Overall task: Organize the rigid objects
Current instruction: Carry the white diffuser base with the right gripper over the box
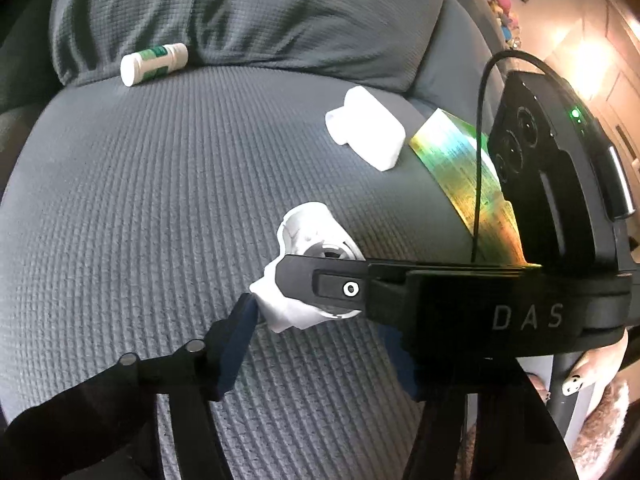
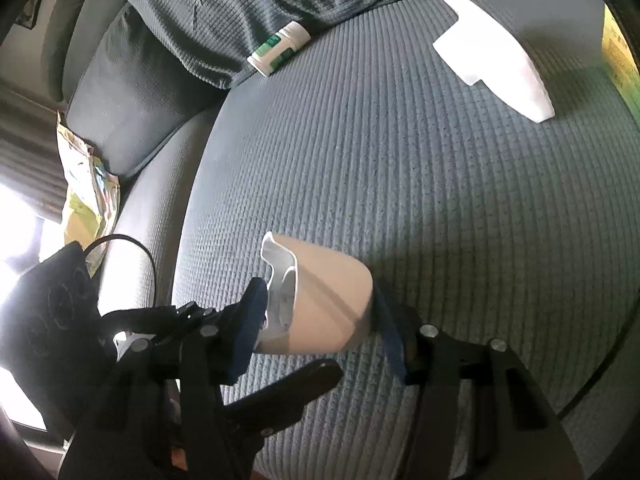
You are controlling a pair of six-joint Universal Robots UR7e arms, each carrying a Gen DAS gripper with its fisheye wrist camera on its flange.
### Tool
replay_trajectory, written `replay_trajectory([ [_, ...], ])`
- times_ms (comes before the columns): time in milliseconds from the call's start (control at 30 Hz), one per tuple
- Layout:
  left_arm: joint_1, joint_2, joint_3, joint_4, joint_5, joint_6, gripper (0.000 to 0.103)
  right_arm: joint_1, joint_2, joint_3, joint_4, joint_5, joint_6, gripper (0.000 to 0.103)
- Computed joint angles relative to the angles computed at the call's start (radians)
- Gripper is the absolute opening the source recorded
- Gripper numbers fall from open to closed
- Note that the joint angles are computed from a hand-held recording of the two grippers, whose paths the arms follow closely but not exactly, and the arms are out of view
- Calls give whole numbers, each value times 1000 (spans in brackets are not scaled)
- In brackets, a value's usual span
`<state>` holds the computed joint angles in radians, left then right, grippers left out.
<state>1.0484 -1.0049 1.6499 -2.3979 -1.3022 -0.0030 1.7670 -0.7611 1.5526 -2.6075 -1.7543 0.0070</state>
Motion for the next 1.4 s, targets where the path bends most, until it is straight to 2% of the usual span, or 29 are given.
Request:
replay_trajectory([
  [67,3,-2,-2,-4,-14,-8,58,3,-6,10,-22,-2,-6,51],
  [200,-18,-9,9,-43,11,3,58,22,-18,26,-71,-21,-25,51],
  [233,-23,-11,12,-55,14,7,58,35,-18,27,-92,-71,19,51],
  [267,-30,-14,17,-70,16,11,58,42,-25,32,-107,-78,20,51],
  [533,-107,-28,60,-250,44,74,58,73,-87,99,-302,-88,-32,51],
  [900,-194,18,52,-374,-10,158,58,100,-200,225,-578,-184,-88,51],
  [1033,-215,43,48,-410,-53,179,58,102,-249,276,-660,-222,-108,51],
  [1400,-255,138,1,-414,-147,167,58,64,-343,353,-750,-300,-105,51],
])
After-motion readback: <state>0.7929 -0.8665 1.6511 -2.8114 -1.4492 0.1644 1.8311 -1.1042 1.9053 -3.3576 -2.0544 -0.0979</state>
